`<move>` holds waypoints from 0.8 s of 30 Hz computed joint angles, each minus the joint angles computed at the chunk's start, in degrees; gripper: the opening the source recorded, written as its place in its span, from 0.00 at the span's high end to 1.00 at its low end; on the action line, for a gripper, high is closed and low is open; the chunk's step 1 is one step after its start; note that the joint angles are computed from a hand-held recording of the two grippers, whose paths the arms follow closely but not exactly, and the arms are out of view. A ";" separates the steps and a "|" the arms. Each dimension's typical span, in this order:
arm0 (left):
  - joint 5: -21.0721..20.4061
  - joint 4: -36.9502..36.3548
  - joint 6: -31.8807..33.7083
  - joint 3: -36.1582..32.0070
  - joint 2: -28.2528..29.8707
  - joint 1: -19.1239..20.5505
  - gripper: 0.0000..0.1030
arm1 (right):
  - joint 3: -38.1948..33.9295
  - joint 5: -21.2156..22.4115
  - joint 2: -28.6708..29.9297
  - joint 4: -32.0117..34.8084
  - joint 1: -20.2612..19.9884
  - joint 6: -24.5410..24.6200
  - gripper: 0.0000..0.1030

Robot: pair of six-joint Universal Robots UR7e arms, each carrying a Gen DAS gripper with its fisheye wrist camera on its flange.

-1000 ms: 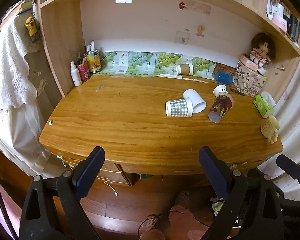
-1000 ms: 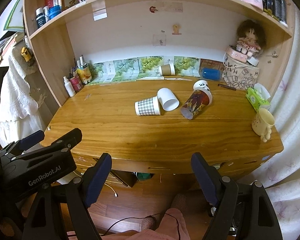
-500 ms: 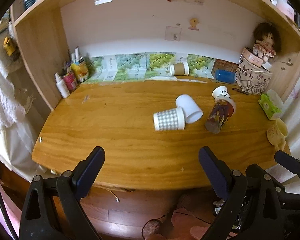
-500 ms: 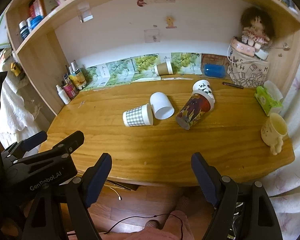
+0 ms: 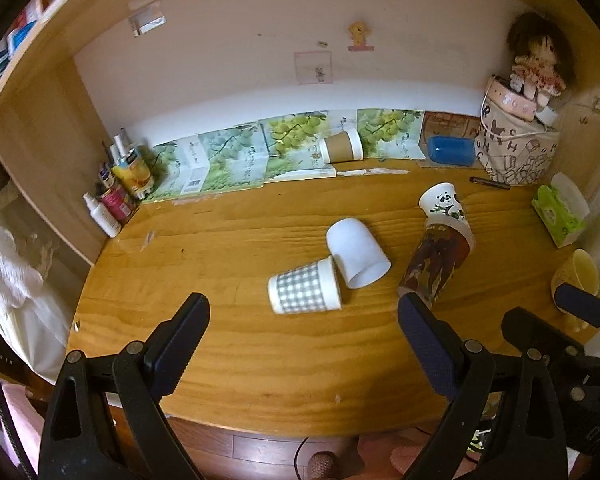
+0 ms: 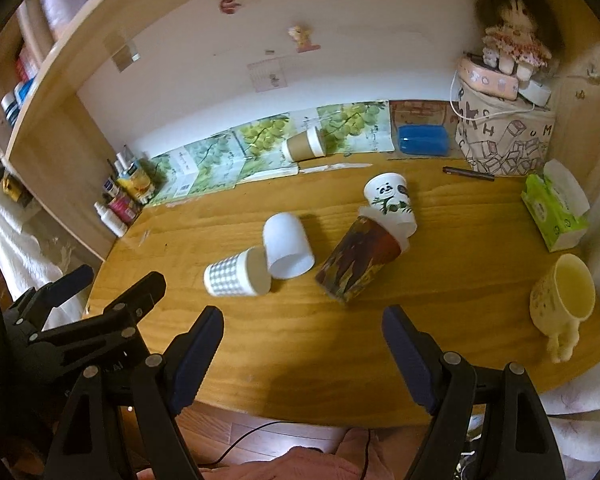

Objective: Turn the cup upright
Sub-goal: 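Lower the left tool over the white panda-print cup lying on its side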

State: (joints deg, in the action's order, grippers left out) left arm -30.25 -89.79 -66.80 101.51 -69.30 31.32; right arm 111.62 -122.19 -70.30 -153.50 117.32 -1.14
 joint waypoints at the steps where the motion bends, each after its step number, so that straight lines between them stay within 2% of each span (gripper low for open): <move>1: -0.11 -0.49 0.64 -0.69 0.80 0.36 0.06 | -0.78 0.85 0.07 0.68 -0.98 -0.17 0.20; 7: 0.32 -0.88 4.40 -6.67 7.05 2.85 0.06 | -4.81 3.33 0.97 4.38 -5.30 -1.00 0.20; 11: -1.15 -1.78 8.10 -10.90 10.94 4.74 0.06 | -7.03 4.14 1.63 6.04 -7.70 -1.32 0.20; 24: -3.91 0.93 12.15 -25.20 22.07 9.04 0.06 | -14.66 5.37 4.64 13.44 -13.05 -0.74 0.20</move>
